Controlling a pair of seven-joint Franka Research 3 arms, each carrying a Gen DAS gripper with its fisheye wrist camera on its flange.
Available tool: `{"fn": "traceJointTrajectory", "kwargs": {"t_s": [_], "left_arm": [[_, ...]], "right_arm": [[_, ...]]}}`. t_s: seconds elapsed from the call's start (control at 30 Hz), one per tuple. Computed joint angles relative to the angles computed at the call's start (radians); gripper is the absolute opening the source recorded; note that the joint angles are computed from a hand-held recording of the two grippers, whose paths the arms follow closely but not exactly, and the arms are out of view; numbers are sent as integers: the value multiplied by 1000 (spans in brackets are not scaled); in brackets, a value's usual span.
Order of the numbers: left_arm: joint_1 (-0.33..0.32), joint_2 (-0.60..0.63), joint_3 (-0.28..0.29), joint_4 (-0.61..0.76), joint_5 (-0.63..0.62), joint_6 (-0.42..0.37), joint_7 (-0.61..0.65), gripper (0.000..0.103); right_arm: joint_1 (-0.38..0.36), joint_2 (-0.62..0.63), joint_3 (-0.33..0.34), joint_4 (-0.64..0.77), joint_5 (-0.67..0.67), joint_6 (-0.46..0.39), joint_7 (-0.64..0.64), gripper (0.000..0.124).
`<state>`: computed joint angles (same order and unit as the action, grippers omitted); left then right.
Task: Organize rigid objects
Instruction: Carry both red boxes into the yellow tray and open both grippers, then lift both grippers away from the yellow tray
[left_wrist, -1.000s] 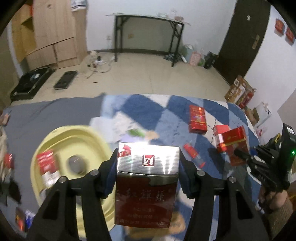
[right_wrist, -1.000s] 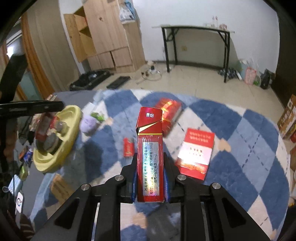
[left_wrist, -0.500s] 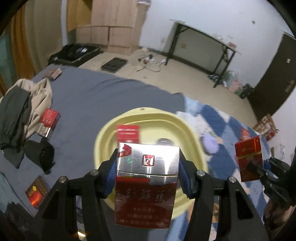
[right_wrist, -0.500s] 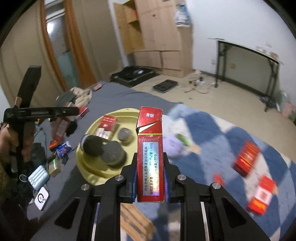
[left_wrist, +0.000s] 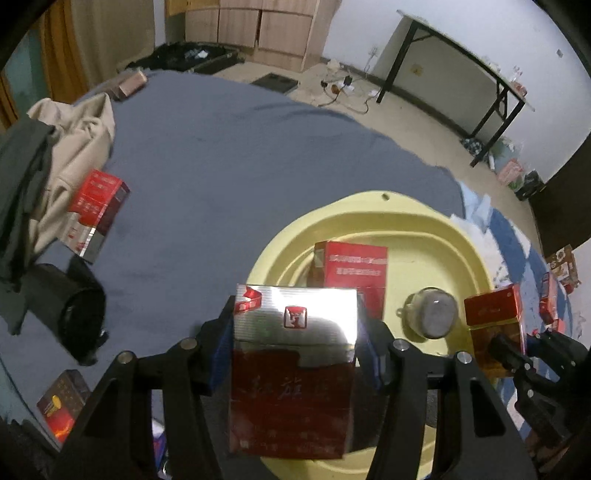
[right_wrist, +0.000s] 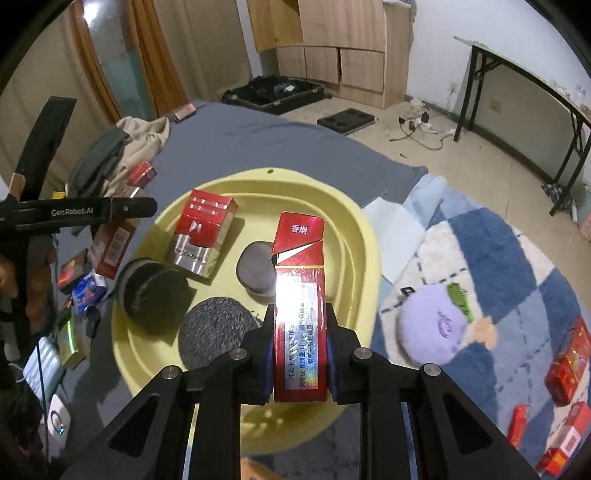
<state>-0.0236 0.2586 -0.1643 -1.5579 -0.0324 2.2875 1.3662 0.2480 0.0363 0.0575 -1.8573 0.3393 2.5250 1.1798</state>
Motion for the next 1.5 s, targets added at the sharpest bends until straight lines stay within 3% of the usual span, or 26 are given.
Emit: {"fn": "traceJointTrajectory", "kwargs": {"t_s": [0.23, 0.37, 0.5, 0.6, 0.63, 0.7, 0.77, 0.83, 0.9, 0.97, 1.17, 1.3, 1.5], "left_arm": [[2, 76, -25, 77, -61, -25, 29, 58], [-28, 96, -12, 96, 12, -7, -2, 58], [-20, 94, -16, 90, 2, 5, -13, 61], [-6, 95, -28, 92, -34, -4, 2, 75], [-5, 97, -30, 96, -45, -9, 2, 86], [-2, 85, -35, 84, -62, 8, 11, 98], [-4, 75, -39, 82, -70, 14, 24, 103], [-9, 62, -39, 87, -70, 12, 32, 103], [-32, 38, -25, 79, -17, 29, 9, 103], [-76, -14, 0, 32, 112, 114, -49, 103], [-101, -92, -56, 0, 39, 184, 15, 103], [-154, -127, -90, -8, 3, 182, 56, 103], [-237, -166, -120, -56, -27, 215, 37, 103]], "right_arm": [[22, 52, 8, 26, -76, 50, 44, 21], [26, 57, 9, 20, -83, 63, 42, 21], [21, 72, 12, 32, -45, 55, 28, 22], [23, 79, 10, 36, -51, 57, 28, 23], [24, 78, 10, 33, -56, 61, 27, 25], [25, 66, 10, 13, -57, 87, 21, 53], [21, 48, 14, -11, -24, 106, -9, 59], [16, 22, 15, -39, 15, 126, -35, 66], [12, -14, 13, -77, 66, 163, -67, 87], [7, -60, 5, -121, 110, 197, -95, 96], [-20, -224, -51, -256, 211, 235, -146, 103], [-59, -337, -100, -341, 207, 220, -151, 103], [-177, -514, -166, -471, 130, 192, -150, 103]]}}
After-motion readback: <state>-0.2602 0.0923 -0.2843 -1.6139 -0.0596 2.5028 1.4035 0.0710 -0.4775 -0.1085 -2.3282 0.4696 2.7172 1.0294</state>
